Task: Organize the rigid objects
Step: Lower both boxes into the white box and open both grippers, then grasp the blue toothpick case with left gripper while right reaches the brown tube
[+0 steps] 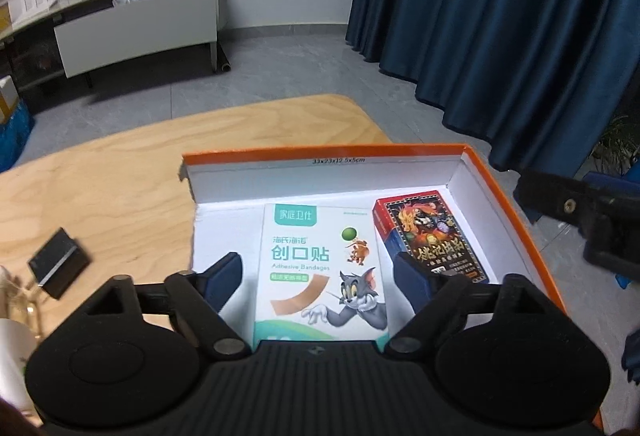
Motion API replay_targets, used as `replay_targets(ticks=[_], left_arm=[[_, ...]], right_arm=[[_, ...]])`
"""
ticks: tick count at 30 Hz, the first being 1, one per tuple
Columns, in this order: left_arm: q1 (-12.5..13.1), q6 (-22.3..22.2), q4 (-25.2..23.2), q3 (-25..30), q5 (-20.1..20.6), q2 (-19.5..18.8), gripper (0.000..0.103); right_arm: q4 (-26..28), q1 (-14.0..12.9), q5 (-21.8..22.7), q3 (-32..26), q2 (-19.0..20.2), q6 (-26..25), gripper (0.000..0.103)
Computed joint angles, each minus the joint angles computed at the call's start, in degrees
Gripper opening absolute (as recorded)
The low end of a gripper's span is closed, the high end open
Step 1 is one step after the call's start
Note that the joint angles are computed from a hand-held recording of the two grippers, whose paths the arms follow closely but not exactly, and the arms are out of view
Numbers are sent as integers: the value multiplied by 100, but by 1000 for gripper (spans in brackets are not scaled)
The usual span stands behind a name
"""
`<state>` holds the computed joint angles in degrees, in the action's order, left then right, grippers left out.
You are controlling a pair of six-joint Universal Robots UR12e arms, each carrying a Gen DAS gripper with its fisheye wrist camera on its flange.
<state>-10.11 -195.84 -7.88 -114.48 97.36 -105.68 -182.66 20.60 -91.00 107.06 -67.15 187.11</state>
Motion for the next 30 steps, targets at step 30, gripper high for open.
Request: replay_targets(ticks=[30], left_arm=[[-123, -817, -579, -1094, 1082, 1461, 99]], right_arm=[[417, 436, 344, 616, -685, 31, 97]])
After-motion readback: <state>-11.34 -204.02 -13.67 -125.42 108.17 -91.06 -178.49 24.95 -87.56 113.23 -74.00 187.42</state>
